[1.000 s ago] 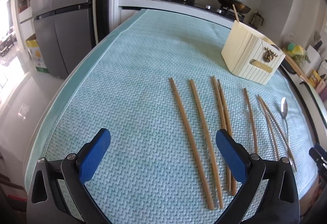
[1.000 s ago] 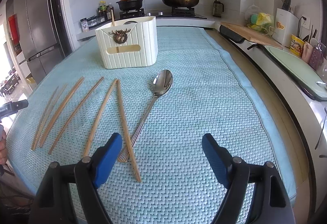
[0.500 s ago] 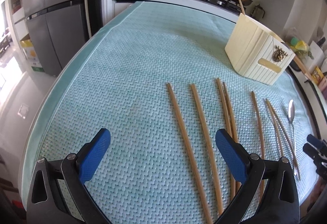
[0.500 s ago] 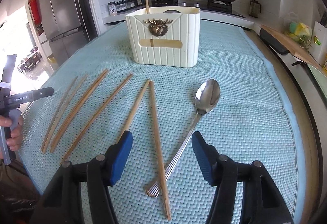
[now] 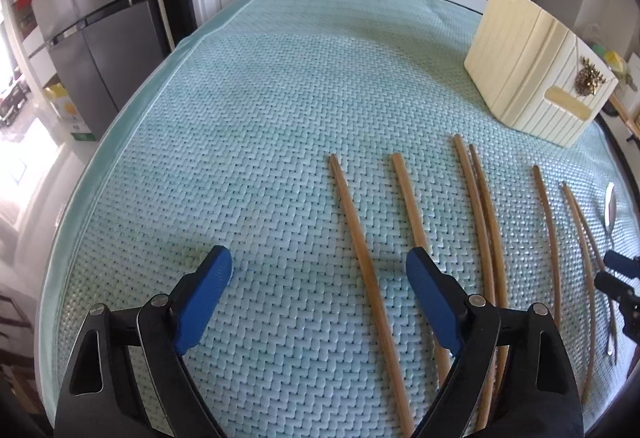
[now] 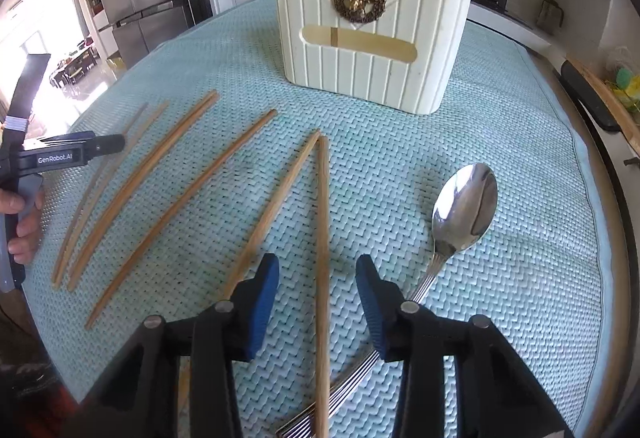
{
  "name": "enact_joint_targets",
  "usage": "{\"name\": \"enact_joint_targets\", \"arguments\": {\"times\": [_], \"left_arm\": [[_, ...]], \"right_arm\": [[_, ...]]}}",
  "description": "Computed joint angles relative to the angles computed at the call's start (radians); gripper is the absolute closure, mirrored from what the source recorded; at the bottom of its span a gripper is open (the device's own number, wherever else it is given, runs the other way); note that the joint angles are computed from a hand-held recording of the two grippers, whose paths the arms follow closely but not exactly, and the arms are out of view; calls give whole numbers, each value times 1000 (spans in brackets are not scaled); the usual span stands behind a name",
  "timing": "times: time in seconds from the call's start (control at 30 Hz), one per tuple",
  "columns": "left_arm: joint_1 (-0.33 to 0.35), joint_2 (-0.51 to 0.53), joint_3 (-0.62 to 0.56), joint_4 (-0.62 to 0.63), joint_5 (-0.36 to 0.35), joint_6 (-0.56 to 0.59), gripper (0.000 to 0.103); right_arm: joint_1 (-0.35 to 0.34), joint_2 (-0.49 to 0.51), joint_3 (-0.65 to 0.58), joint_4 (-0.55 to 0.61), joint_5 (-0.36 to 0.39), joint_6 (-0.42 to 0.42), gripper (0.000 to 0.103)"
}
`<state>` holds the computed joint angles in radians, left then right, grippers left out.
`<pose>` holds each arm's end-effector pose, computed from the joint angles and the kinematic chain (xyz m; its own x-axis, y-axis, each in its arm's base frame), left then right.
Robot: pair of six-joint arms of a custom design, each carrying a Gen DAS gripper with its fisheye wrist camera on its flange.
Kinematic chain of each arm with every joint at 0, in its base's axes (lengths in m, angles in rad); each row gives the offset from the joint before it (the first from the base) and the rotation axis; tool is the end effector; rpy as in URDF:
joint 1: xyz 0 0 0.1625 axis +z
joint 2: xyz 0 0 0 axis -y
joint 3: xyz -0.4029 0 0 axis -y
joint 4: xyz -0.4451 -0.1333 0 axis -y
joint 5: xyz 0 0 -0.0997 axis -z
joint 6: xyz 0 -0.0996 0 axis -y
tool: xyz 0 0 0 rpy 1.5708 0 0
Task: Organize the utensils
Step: 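Grasp a wooden chopstick with the left tool while the right tool grasps another chopstick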
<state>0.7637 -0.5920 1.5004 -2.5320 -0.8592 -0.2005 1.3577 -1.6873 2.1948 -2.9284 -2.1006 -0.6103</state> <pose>-0.3768 -0.6354 -0.0337 -0.6813 0.3751 -0.6286 0.5976 0.7810 -0.1816 -0.0188 -0.4794 0.3645 -0.7053 0.0840 0.7039 -0.3230 0.8458 -0.4246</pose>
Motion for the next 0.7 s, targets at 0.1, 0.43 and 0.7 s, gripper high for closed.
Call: {"name": "enact_joint_targets", "arguments": {"times": [0.1, 0.43, 0.7], "left_arm": [[2, 18, -32, 27, 10, 21, 19], [10, 67, -137, 122, -33, 61, 52], [30, 89, -196, 141, -110, 80, 98]], "right_arm": [[1, 36, -41, 13, -12, -13, 68], [17, 154, -224, 175, -37, 22, 95], [-2, 145, -249, 218, 40, 97, 96]]}}
